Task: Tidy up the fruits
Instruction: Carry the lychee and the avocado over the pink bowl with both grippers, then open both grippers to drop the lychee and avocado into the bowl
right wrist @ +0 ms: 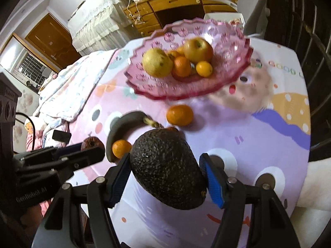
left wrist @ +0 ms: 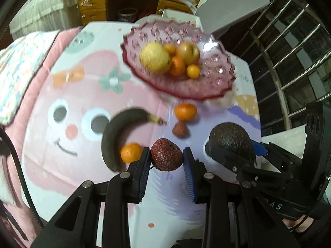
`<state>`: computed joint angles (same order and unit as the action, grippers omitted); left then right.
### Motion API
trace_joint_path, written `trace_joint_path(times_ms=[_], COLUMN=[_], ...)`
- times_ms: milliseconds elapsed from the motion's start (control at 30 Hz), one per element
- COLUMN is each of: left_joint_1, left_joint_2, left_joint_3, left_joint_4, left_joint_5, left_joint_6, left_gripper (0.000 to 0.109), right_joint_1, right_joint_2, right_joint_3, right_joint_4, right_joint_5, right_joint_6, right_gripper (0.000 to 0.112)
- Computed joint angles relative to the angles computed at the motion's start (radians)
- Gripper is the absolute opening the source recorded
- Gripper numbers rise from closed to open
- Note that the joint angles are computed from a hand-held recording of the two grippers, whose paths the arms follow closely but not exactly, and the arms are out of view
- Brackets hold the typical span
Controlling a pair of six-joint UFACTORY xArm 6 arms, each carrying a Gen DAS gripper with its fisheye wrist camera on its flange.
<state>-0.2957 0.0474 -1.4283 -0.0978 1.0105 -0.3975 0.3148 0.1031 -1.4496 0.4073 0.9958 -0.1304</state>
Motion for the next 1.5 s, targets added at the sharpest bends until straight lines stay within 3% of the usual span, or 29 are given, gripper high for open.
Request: trace_joint_path(times_ms=[333, 567, 900, 1067, 1200, 1367, 1500], left_joint_1=[0.067, 0.090, 0.104, 0.102, 0.100, 0.103, 0.106], left_joint_2=[0.171, 0.311, 0.549, 0.605, 0.618, 0.579, 0.516], left_joint_3=[-0.287, -0.454, -0.692, -0.734, -0.739, -0.674, -0.585], left_joint_4=[-0.035, -0.133, -0.188, -0.175, -0.159, -0.151, -0.151], left_joint_5=[0.041, 0.033, 0.128, 0.155, 0.159, 0.126, 0.080], left_joint_6=[0.168, 0.347, 0.455, 0.465, 0.466, 0.455, 0.463], left_gripper=[0.030, 0.030, 0.030, 0.030, 0.032, 0.053, 0.055], right_joint_1=[0.005, 0.011, -0.003, -0.007, 0.004, 0.004, 0.007], right_joint_2=[0.076, 0.152, 0.270, 0.295, 0.282, 0.278, 0.242], right_joint_3=[-0.148, -0.220, -0.289, -0.288, -0.259, -0.255, -0.208], right_joint_4=[-0.053, -0.125, -0.228, -0.240, -0.244, -0.222, -0.244], right_joint_5=[-0.060, -0.139, -0.200, -0.220, -0.315, -0.301, -0.323], right_joint_6=[0.088, 0.172, 0.339, 0.365, 0.338, 0.357, 0.402], right_gripper=[0.067, 0.067, 0.068, 0.068, 0.068, 0.068, 0.068])
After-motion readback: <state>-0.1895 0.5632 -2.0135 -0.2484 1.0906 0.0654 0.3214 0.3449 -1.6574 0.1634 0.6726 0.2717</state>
